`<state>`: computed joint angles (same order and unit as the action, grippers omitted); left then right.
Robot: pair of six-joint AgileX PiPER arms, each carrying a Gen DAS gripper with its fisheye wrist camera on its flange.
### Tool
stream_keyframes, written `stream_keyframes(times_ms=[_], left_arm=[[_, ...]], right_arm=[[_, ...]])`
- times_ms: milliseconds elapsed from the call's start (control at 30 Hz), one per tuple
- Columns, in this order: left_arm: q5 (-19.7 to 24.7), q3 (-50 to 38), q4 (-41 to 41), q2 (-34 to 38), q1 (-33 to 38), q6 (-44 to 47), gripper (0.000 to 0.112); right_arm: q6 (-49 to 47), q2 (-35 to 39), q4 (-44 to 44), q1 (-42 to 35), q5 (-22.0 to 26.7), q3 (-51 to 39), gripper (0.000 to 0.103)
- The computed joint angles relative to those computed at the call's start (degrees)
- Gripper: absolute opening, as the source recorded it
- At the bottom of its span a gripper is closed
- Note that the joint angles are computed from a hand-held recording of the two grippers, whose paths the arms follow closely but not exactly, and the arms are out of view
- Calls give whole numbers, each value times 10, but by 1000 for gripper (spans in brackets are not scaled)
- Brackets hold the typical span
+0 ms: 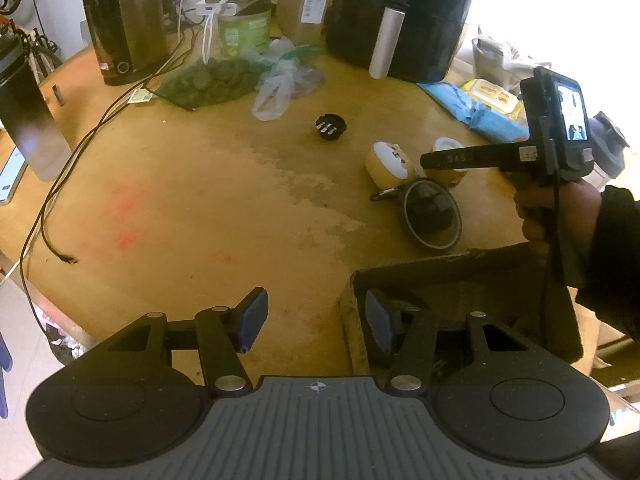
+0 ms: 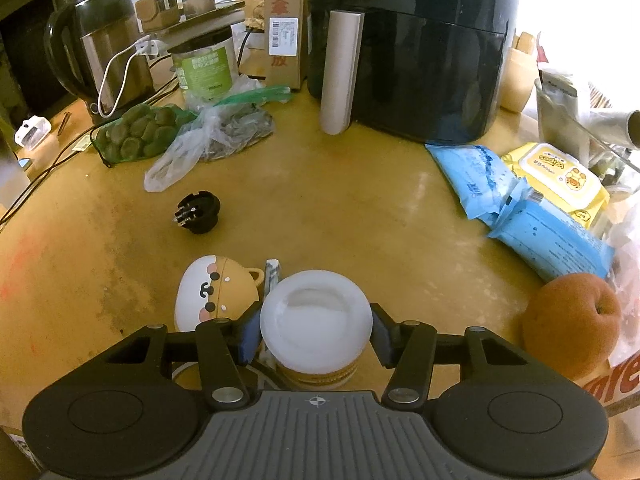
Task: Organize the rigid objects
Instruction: 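Grasp the tan shiba-dog figure with the left gripper while the right gripper holds the jar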
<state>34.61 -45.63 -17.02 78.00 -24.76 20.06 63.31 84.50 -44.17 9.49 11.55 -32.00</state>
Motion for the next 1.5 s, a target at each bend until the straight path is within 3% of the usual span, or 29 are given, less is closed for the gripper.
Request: stream_keyframes(times_ms=[233, 467, 767, 1033, 1100, 1167, 1300, 1500], left_arm=[[-5, -9, -9, 13, -1, 22, 53], [-10, -22, -16, 32, -1, 38, 53], [-21, -46, -28, 60, -19, 63, 53], [-30, -80, -22, 104, -48, 63, 55], [-36, -93, -18, 117, -57, 56, 58], [-42, -107, -20, 129, -64, 57, 69], [-55, -136, -5, 154, -82, 52, 69], [-56, -183, 8, 203, -95, 29, 70]], right_arm=[[-77, -38, 76, -12, -5, 18, 57], [-110, -102, 103, -6, 26, 32, 57], [-313, -214, 316, -44, 85, 54, 57], [-311, -325, 341, -50, 165, 74, 57], [-306, -349, 341, -51, 186, 75, 57], [-304, -372, 344, -53, 205, 75, 57], [-321, -407, 364, -71, 238, 68, 57], [-265, -453, 329, -47, 289, 63, 57]])
